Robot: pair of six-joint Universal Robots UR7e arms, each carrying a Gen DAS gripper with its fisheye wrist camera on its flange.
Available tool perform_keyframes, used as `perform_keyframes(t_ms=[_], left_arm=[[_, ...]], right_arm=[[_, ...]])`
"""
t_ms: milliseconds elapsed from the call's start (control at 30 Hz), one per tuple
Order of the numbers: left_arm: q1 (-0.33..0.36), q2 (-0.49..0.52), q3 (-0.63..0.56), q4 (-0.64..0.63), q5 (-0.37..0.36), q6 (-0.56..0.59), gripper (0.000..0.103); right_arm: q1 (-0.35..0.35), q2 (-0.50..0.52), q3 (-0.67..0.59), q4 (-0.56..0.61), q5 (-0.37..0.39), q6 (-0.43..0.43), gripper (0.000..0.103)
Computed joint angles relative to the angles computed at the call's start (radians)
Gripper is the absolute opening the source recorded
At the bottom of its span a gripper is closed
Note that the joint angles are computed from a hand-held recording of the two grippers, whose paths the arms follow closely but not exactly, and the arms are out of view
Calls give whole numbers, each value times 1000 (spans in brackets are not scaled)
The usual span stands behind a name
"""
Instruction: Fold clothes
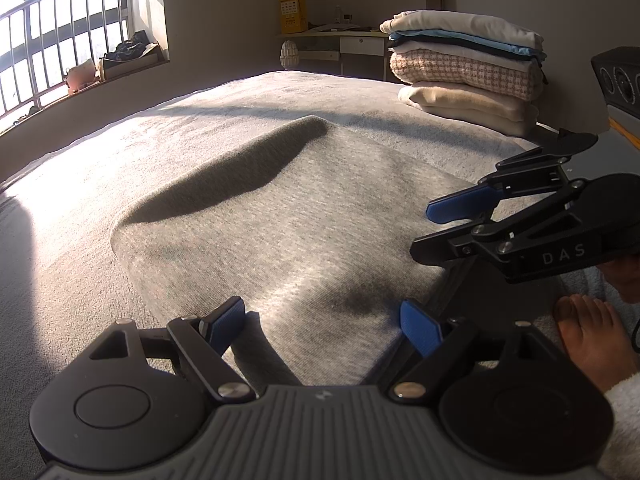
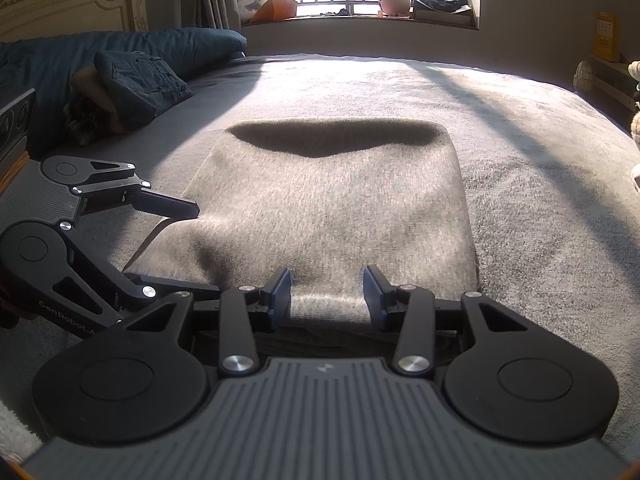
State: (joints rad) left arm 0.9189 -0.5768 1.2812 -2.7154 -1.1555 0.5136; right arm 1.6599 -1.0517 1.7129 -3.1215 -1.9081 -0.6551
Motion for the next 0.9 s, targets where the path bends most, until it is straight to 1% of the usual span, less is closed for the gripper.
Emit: perform_keyframes(t_ms=[300,533,767,900], left_arm=[[-2,0,2,0,7,2,86],[-5,2,3,-2,15,3,86],[-4,1,5,-1,17,-4,86],[-8,2,7,0,25,-7,86]], right_arm=[[0,-1,3,-4,1,-2,41],[6,-2,10,-4,-6,-27,50],[22,-16,-5,46,-29,-14,51],[32,-30,4,8,-39,-33,50]])
